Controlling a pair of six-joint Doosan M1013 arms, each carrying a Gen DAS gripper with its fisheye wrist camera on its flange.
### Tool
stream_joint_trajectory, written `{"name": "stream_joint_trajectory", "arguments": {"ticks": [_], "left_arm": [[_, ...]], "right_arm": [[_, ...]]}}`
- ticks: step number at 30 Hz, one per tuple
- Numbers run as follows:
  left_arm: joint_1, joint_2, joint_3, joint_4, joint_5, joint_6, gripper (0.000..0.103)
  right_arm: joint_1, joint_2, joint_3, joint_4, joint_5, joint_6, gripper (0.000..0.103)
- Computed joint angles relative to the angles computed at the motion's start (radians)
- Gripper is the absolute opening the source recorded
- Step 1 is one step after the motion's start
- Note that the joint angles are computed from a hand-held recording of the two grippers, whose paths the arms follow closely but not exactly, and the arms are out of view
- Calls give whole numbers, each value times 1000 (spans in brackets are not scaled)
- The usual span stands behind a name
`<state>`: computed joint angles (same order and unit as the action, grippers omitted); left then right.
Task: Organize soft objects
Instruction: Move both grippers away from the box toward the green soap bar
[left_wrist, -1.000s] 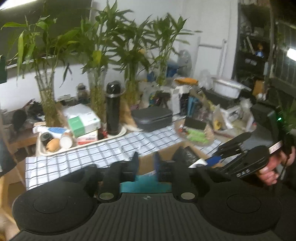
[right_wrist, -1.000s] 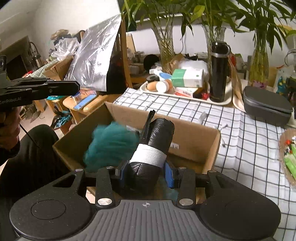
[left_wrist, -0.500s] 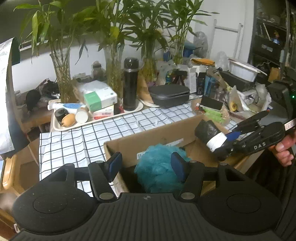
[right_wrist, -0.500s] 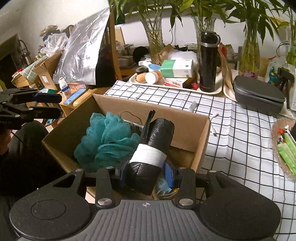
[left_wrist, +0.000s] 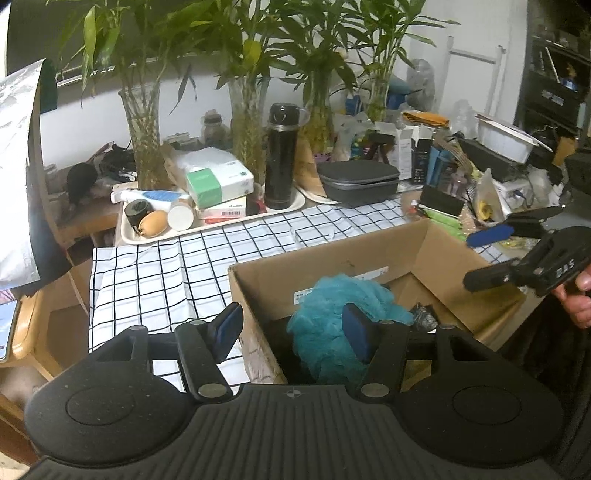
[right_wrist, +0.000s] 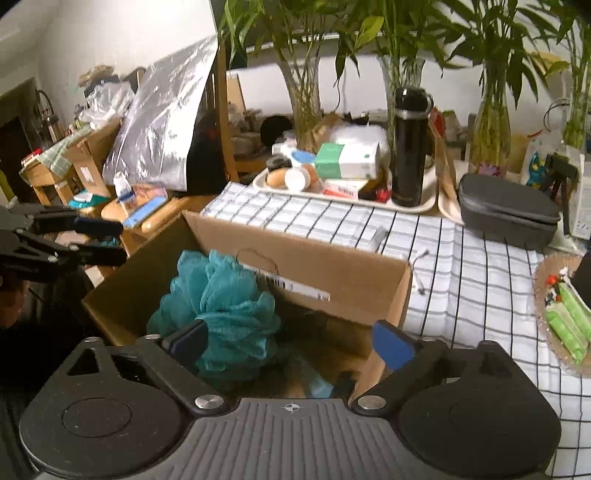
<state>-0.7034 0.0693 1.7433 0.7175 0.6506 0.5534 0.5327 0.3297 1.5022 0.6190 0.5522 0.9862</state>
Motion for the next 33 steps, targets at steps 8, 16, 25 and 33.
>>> {"name": "stream_joint_trajectory", "arguments": {"ticks": [8,16,25,33], "left_arm": [[2,-1,3,-6,4,-16,59],[5,4,0,-12,5,-14,60],[17,4,3,-32,-21,-16,61],[25,4,-12,-48,-3,4,61]], "right_arm": [[3,-3,7,-84,-78,131,103],[11,6,-5,-197,-73,245,103],[12,9,-9,-247,-81,314,103],[11,16,-17,-277,-91,378,103]]}}
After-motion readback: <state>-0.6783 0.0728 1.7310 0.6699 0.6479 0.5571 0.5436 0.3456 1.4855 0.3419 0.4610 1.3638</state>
